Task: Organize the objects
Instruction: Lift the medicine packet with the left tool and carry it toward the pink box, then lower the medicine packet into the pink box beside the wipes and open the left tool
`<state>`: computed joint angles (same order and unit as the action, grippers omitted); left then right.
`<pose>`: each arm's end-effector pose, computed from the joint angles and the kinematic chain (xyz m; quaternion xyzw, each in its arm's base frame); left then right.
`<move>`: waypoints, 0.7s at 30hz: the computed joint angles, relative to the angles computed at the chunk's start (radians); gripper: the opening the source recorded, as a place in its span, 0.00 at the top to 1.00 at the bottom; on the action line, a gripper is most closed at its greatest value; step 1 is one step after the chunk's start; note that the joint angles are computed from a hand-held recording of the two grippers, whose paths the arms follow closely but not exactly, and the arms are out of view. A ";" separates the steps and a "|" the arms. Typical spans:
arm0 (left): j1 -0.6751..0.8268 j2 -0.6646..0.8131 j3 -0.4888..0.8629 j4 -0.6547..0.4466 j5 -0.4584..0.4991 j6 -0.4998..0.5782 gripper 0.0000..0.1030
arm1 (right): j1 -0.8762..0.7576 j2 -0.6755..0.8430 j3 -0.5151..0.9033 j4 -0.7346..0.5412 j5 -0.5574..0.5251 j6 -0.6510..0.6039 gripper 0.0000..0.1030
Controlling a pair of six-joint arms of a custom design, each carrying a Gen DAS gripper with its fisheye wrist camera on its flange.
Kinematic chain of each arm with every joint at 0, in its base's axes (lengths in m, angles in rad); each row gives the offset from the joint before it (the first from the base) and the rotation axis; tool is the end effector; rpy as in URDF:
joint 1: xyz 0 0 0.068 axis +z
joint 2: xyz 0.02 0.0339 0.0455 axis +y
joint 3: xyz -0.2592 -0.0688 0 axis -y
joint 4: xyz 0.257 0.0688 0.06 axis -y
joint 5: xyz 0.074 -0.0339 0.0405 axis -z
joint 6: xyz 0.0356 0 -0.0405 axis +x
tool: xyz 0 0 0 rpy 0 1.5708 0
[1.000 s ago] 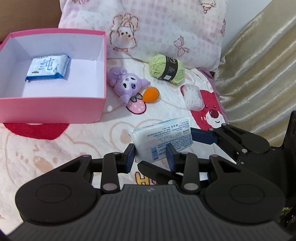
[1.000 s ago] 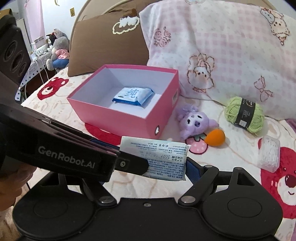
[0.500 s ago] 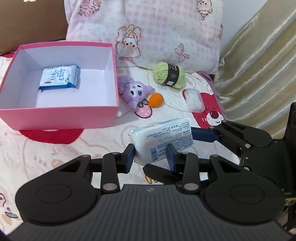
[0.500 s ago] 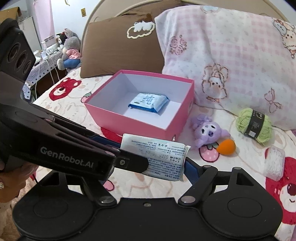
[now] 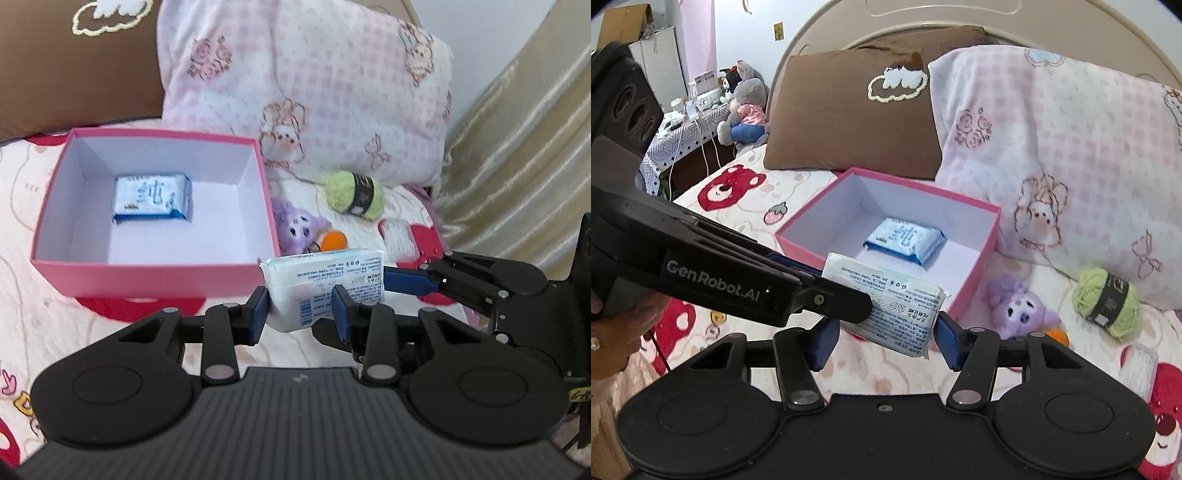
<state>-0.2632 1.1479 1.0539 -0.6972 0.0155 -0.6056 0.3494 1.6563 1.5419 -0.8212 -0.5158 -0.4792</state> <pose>0.2433 -0.0661 0.3075 -0.1547 0.9119 -0.1664 0.3417 0.3384 0.1420 0.3175 -0.4427 0.8088 0.2222 0.3170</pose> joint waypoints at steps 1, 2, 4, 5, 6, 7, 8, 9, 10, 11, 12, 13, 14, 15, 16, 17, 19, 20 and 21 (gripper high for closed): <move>0.025 -0.004 -0.007 0.017 0.018 -0.005 0.66 | 0.011 0.017 0.025 0.002 0.011 0.006 0.40; 0.047 -0.004 -0.012 0.030 0.031 -0.004 0.66 | 0.022 0.035 0.056 -0.006 0.018 0.008 0.40; 0.082 0.000 -0.012 0.045 0.046 0.007 0.67 | 0.039 0.077 0.114 -0.021 0.027 0.019 0.40; 0.102 0.005 -0.008 0.049 0.058 0.017 0.66 | 0.045 0.084 0.120 -0.016 0.030 0.030 0.40; 0.121 0.013 -0.001 0.050 0.070 0.027 0.66 | 0.051 0.097 0.135 -0.011 0.030 0.036 0.40; 0.142 0.021 0.005 0.053 0.085 0.041 0.66 | 0.057 0.114 0.151 -0.005 0.030 0.044 0.40; 0.163 0.028 0.007 0.058 0.099 0.051 0.66 | 0.060 0.132 0.173 -0.009 0.027 0.049 0.41; 0.182 0.036 0.010 0.063 0.108 0.061 0.66 | 0.064 0.159 0.206 -0.020 0.025 0.055 0.42; 0.200 0.044 0.009 0.071 0.114 0.074 0.66 | 0.069 0.195 0.252 -0.042 0.023 0.061 0.44; 0.217 0.053 0.008 0.080 0.120 0.083 0.66 | 0.072 0.230 0.297 -0.065 0.019 0.064 0.46; 0.239 0.061 0.002 0.095 0.132 0.093 0.66 | 0.075 0.263 0.338 -0.086 0.016 0.069 0.47; 0.255 0.063 -0.010 0.112 0.140 0.104 0.66 | 0.079 0.300 0.385 -0.109 0.010 0.074 0.48; 0.271 0.066 -0.023 0.133 0.143 0.111 0.66 | 0.083 0.332 0.423 -0.125 0.006 0.076 0.51; 0.284 0.070 -0.035 0.150 0.143 0.114 0.66 | 0.087 0.362 0.458 -0.138 0.004 0.076 0.52; 0.300 0.078 -0.045 0.170 0.151 0.122 0.66 | 0.093 0.395 0.496 -0.152 0.004 0.074 0.53; 0.319 0.086 -0.057 0.188 0.163 0.125 0.66 | 0.097 0.421 0.524 -0.161 0.003 0.070 0.54; 0.355 0.103 -0.077 0.221 0.194 0.130 0.66 | 0.104 0.471 0.578 -0.181 -0.003 0.064 0.56; 0.373 0.117 -0.084 0.234 0.210 0.132 0.66 | 0.107 0.494 0.603 -0.191 -0.007 0.061 0.56; 0.388 0.128 -0.088 0.243 0.222 0.134 0.66 | 0.109 0.517 0.626 -0.198 -0.012 0.061 0.57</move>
